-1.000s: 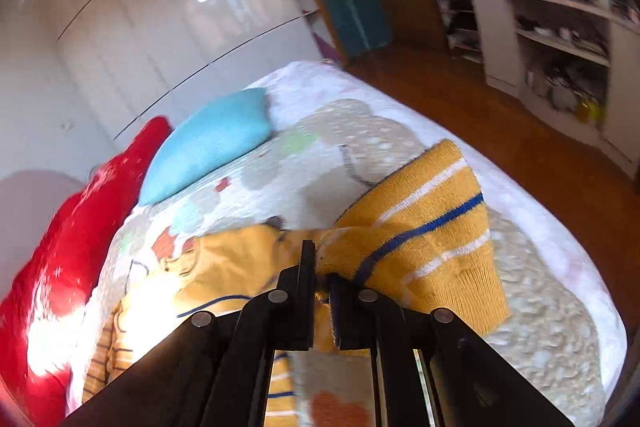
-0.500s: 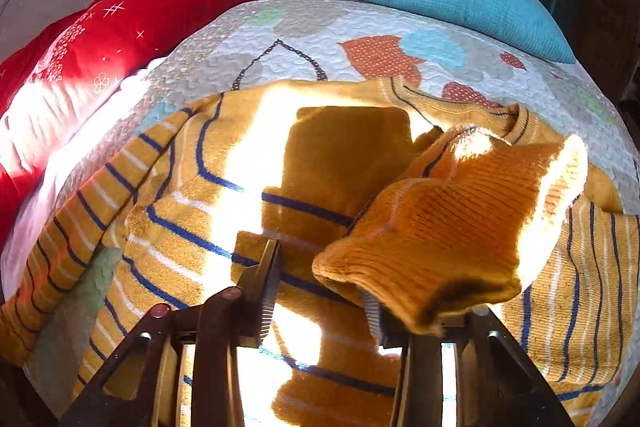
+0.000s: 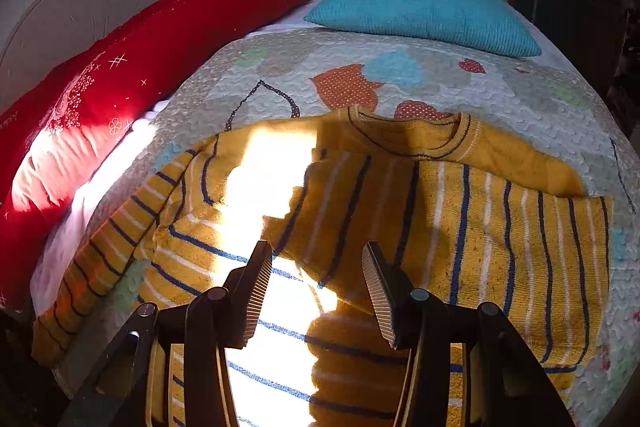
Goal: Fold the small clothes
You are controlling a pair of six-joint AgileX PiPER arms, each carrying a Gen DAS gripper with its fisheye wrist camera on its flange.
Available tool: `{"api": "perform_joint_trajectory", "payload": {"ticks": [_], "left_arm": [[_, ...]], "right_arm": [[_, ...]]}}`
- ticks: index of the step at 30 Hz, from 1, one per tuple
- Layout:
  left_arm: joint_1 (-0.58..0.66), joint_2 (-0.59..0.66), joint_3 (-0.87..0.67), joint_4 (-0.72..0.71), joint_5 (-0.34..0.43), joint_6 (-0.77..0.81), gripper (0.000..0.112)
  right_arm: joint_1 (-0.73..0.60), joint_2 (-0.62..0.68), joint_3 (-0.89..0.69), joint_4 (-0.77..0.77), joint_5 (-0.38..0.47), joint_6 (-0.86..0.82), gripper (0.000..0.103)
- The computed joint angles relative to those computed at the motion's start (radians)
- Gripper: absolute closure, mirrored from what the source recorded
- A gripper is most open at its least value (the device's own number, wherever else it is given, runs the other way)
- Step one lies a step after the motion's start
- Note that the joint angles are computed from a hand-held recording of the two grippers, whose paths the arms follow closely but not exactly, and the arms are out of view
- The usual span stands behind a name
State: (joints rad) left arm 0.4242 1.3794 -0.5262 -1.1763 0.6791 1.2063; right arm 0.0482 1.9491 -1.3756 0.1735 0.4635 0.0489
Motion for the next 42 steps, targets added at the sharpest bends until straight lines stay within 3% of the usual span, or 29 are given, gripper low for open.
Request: {"api": "perform_joint_trajectory", "payload": {"ticks": [4,11,14,18,20,23,25,26,29,35,39,42], "left_arm": [[0.082,0.005,-0.012,0.018,-0.004,-0.010,0.044],[0.318,0.021,-0.051,0.060,-0.031,-0.048,0.042],[0.408,0.045,-0.069,0.063,-0.017,-0.047,0.041],[0.489,0.072,-0.081,0.056,0.006,-0.032,0.041],[0.505,0.081,-0.081,0.057,0.018,-0.029,0.041],[0.495,0.085,-0.078,0.060,0.022,-0.036,0.041],[0.492,0.070,-0.070,0.061,0.031,-0.040,0.041],[0.498,0.062,-0.067,0.062,0.042,-0.038,0.041],[0.491,0.030,-0.056,0.076,0.057,-0.051,0.041],[0.416,-0.016,-0.048,0.082,0.052,-0.087,0.041],[0.338,-0.035,-0.042,0.079,0.036,-0.110,0.041],[0.263,-0.046,-0.043,0.081,0.010,-0.136,0.041]], "right_arm": [[0.096,-0.003,0.020,0.046,-0.003,-0.060,0.052],[0.427,0.011,0.010,0.044,0.016,-0.215,0.045],[0.507,0.046,-0.026,0.197,0.056,-0.353,0.042],[0.518,0.129,-0.090,0.488,0.125,-0.478,0.038],[0.531,0.180,-0.143,0.526,0.145,-0.444,0.037],[0.563,0.226,-0.193,0.478,0.090,-0.332,0.036],[0.556,0.251,-0.224,0.511,0.082,-0.312,0.067],[0.542,0.271,-0.258,0.538,0.115,-0.309,0.093],[0.499,0.240,-0.266,0.596,0.156,-0.329,0.094],[0.388,-0.030,-0.179,0.390,0.189,-0.322,0.094],[0.210,-0.153,-0.211,0.271,0.318,-0.325,0.094],[0.070,-0.161,-0.236,0.124,0.391,-0.272,0.094]]}}
